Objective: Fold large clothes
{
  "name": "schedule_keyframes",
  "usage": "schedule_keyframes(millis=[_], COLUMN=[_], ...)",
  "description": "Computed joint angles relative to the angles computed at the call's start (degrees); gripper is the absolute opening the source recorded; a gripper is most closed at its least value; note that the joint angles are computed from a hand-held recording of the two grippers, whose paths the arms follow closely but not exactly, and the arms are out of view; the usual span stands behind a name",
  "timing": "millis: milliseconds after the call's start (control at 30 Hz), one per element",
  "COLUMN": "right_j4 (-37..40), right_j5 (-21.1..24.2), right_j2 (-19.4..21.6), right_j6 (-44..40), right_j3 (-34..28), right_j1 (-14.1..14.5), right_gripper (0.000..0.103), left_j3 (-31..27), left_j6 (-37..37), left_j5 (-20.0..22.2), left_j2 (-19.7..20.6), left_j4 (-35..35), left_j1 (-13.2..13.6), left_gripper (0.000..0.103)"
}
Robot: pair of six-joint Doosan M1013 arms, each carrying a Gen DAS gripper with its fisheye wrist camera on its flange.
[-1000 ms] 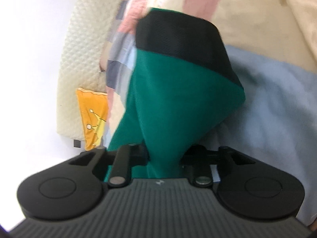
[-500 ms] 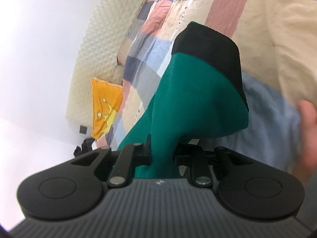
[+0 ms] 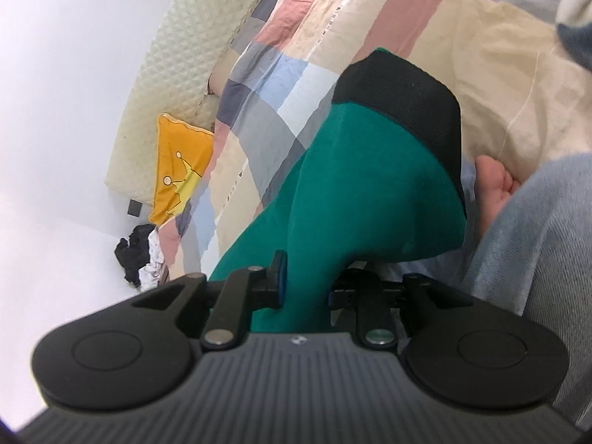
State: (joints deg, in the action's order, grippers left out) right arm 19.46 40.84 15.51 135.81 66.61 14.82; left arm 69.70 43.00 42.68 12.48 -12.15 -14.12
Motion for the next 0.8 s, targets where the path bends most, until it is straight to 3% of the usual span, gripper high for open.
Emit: schedule_keyframes(millis=[33,67,100,167,200,367,600,700,800], right_j4=[0.5,1.4,3.2,6.8,7.2,10.4,10.0,19.3,21.3], right_j5=[-0.9,-1.9,-3.4,-7.0,-8.0,-13.5,-8.2,-5.7,-4.0], right_j2=[-1.1,-1.2,-1.2,-1.3,-1.3,0.0,1.1,-0.3,-2.0], right_j6=[-0.4,-0.9,-2.1,-4.0,-4.1,-10.0,-9.1,-12.8,-12.6], right_j3=[1.4,1.7,2.0,3.1,3.2,2.5,0.0,3.0,5.6], right_j1=[-0.1,-0.3,-0.5,-1.0,-1.1,-1.5,-1.6,-2.0,-1.4], right_gripper=[0.029,0.04,0.059,0.08,0.083,0.081,0.081,0.082,0.082], left_j3=[-0.8,-1.4,-2.0,-3.5,-4.2,-7.6,-6.1,-4.4,-3.1], left_j6=[0.7,1.4,1.9,3.9,4.9,4.1,2.2,0.7,0.2], left_j5=[0.8,1.2,1.5,2.9,3.4,5.8,3.6,3.3,2.7], left_j2=[0.4,0.8,1.2,2.4,3.0,5.3,4.8,4.2,3.7], left_j4=[-0.1,-0.8,-1.5,-4.4,-5.7,-6.9,-7.6,-9.8,-10.6], left_j1=[0.1,0.3,0.5,1.1,1.4,1.5,1.6,2.3,2.5], left_gripper=[0.028,0.03,0.031,0.037,0.039,0.051,0.055,0.055,0.055])
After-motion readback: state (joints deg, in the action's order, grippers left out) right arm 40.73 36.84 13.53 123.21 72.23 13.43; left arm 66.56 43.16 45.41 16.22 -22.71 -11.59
